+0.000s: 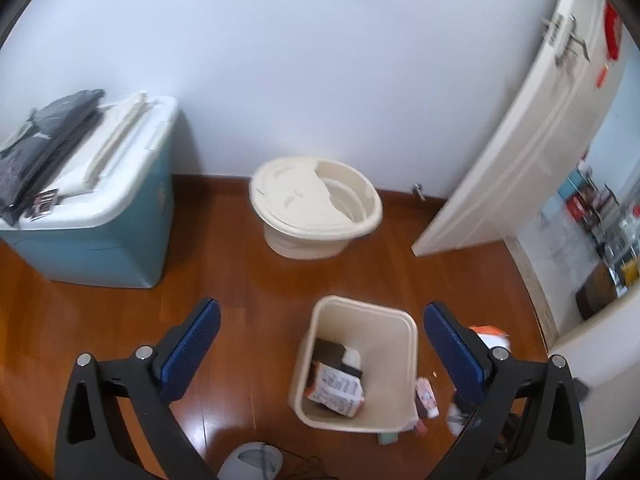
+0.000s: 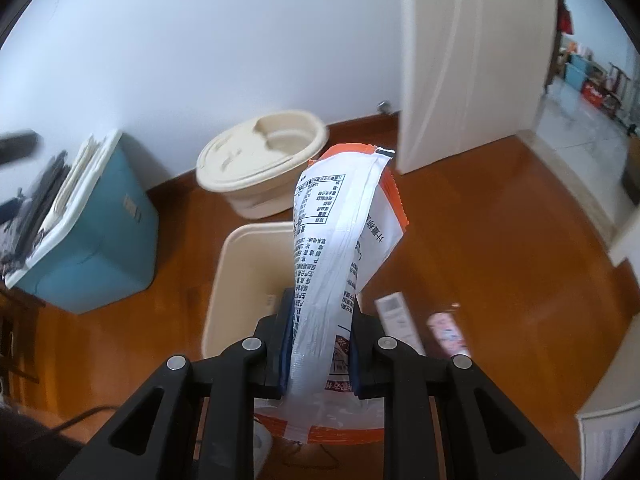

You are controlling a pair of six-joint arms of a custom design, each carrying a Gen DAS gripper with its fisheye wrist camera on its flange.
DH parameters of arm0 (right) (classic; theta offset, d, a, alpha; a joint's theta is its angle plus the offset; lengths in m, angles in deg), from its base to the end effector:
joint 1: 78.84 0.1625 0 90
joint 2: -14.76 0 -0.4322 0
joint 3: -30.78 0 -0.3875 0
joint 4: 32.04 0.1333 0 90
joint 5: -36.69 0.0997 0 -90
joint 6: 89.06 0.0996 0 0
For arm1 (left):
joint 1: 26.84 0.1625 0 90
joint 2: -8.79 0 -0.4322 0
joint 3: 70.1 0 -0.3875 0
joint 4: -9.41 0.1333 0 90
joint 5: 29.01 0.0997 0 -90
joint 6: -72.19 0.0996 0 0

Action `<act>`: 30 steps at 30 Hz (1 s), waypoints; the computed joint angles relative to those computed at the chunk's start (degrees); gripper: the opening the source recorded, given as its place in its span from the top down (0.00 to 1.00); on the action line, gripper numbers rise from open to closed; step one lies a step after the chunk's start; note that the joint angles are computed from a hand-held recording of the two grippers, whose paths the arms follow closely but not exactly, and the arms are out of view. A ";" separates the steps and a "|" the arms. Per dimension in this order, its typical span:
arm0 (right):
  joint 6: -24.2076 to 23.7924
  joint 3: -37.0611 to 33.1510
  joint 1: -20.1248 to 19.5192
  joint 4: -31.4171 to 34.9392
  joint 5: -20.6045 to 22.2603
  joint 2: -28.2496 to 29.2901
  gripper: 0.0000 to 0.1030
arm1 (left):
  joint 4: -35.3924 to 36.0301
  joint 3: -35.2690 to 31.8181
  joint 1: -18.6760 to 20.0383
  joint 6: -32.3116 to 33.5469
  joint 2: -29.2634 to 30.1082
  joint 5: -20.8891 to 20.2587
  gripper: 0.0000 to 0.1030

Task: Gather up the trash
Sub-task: 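Carry both wrappers over the wastebasket and open both tools, then move both tools back toward the white box and pink tube on the floor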

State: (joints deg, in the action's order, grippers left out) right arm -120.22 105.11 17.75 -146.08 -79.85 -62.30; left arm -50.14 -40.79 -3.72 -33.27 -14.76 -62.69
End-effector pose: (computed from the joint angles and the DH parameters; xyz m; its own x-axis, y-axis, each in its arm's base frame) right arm 0.1586 -0.5988 0.5675 -0.7272 -0.3757 0.5744 -0.5595 0.8093 -0.1790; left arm -0.6780 -0.5246 0.1928 -0.7777 -0.4928 -0.3904 0.0281 0.5931 -0.8046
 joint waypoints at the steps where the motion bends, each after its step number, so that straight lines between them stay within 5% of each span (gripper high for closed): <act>1: 0.19 0.86 0.01 -0.62 -0.30 0.73 0.78 | -0.09 1.06 0.08 -0.49 -0.56 0.48 0.00; 6: 2.64 3.51 -0.85 -2.11 -1.91 5.26 0.71 | -6.73 5.25 1.09 3.99 -1.81 -0.62 0.00; 10: 2.72 5.21 -1.59 -3.49 -3.74 8.33 0.37 | -7.44 3.73 1.41 6.80 -0.58 -0.18 0.00; 15: 2.82 4.82 -2.36 -0.45 -5.70 9.30 0.35 | -7.22 2.97 1.52 7.38 -0.10 0.42 0.00; 21: -5.29 5.76 -0.43 -3.62 -7.60 5.06 0.29 | -10.86 4.17 1.72 9.46 -0.36 -0.20 0.00; 27: -12.91 2.58 2.16 -3.55 -13.92 1.93 0.24 | -16.41 2.96 1.74 16.23 1.25 -1.42 0.00; 30: -16.97 0.18 2.95 -3.21 -16.79 0.49 0.12 | -20.72 1.81 2.01 20.42 2.58 -3.53 0.00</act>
